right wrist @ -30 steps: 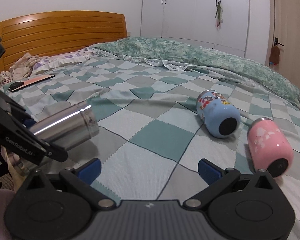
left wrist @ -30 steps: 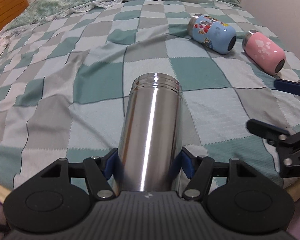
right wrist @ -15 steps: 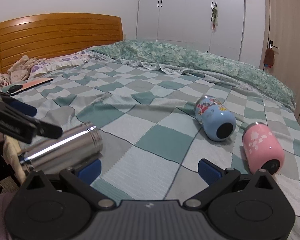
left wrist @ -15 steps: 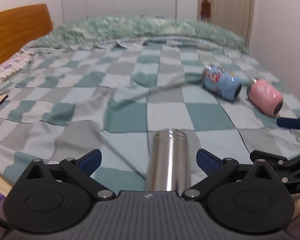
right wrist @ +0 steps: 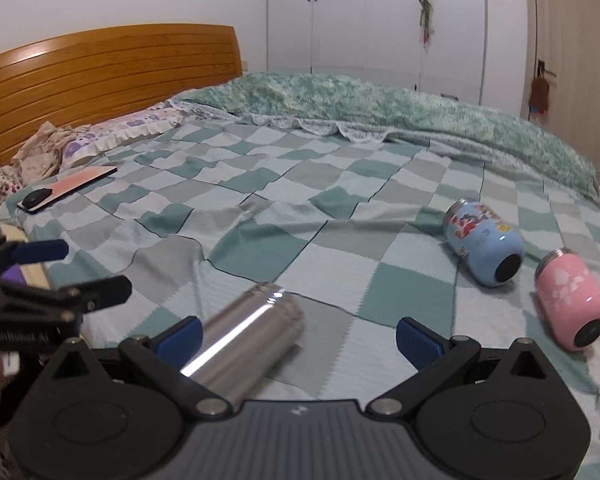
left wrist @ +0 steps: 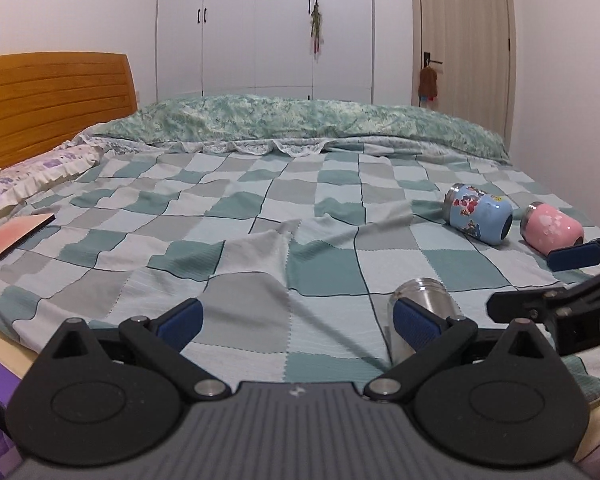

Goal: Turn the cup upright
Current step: 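Close the right gripper around the silver cup lying on the bed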

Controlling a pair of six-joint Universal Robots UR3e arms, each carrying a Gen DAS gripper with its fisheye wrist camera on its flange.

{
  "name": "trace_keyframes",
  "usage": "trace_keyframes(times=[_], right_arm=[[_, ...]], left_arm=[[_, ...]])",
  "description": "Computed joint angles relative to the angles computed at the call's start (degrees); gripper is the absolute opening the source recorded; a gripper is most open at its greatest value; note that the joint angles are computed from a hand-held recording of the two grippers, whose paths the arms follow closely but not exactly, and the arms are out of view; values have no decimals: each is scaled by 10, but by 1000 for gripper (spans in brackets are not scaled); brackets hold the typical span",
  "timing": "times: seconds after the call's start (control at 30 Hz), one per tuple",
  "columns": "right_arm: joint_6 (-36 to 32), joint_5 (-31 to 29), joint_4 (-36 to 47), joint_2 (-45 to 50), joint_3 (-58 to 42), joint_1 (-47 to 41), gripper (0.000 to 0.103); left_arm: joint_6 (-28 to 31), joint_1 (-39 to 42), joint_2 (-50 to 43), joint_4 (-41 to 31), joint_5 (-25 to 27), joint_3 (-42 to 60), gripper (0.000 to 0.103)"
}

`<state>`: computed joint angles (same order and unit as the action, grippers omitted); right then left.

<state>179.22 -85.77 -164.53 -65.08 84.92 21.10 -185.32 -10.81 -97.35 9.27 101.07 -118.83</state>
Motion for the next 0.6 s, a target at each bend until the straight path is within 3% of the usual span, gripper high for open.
trace_keyframes(times=[0.2, 0.6], right_arm=[[68, -53, 102, 62, -117, 39, 103], [141, -80, 233, 140, -271, 56, 103]], left_arm=[[26, 52, 1, 60, -59, -48, 103], [72, 106, -18, 130, -131, -90, 103]])
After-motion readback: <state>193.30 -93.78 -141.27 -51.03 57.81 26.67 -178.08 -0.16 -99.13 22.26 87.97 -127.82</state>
